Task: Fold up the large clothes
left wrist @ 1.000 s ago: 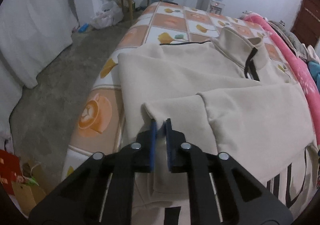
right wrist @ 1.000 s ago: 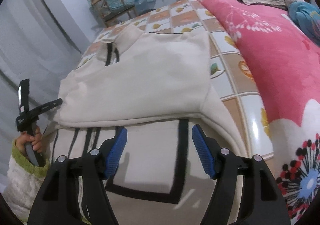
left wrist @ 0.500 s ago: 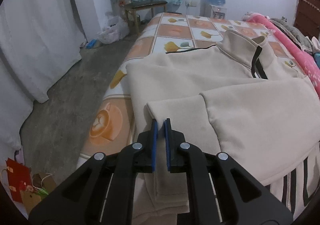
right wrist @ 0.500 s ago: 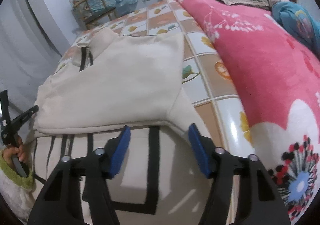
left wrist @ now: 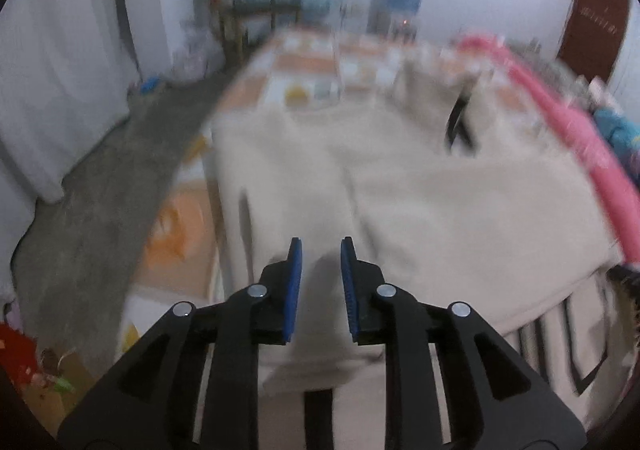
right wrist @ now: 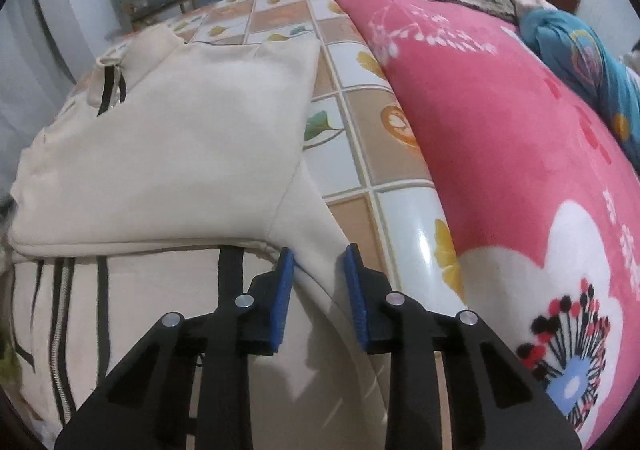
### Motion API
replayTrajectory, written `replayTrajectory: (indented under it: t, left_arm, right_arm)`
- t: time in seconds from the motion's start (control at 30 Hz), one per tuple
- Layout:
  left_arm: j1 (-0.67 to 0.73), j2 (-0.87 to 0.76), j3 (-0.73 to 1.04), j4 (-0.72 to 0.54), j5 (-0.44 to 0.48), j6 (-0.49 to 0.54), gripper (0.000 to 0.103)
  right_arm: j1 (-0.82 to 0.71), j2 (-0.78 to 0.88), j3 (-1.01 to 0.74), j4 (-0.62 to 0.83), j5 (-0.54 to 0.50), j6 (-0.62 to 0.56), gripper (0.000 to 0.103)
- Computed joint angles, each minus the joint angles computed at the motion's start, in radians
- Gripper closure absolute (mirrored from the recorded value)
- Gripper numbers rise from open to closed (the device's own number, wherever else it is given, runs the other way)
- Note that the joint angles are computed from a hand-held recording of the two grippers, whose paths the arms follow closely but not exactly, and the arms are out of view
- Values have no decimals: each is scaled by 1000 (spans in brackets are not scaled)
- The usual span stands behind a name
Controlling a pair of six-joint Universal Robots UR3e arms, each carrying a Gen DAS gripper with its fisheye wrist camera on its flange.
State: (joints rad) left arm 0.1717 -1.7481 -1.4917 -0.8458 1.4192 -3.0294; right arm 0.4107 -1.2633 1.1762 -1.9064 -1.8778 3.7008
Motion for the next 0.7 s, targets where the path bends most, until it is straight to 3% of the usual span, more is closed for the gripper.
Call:
replayTrajectory:
  t: [0.1, 0.27, 0.33, 0.4, 0.53, 0.63, 0.67, 0.7]
  left_arm:
    - [25, 27, -48, 14, -38, -8, 83]
    - [55, 61, -54, 2, -86, 3, 73]
    - [52, 61, -49, -12, -96, 6, 62]
    - [40, 49, -31, -55, -80, 1, 52]
    - [20, 59, -67, -20, -43, 4, 49]
    - [11, 60, -62, -29, -25, 10, 46]
    - [8, 62, -56, -39, -17, 13, 43]
    - [-5, 63, -46, -49, 16, 6, 28]
  right_arm:
    - [33, 16, -95, 68, -56, 20, 76]
    - [63, 84, -241, 20, -20, -42, 74]
    - [67, 145, -321, 13, 15, -60, 59]
    - [68, 215, -379, -30, 61, -83, 54]
    - [62, 376, -540, 61, 103, -80, 46]
    - [80, 396, -552, 73, 72, -68, 40]
    - [81, 391, -558, 88, 75, -61, 40]
    - [85, 368, -530, 77, 79, -51, 39]
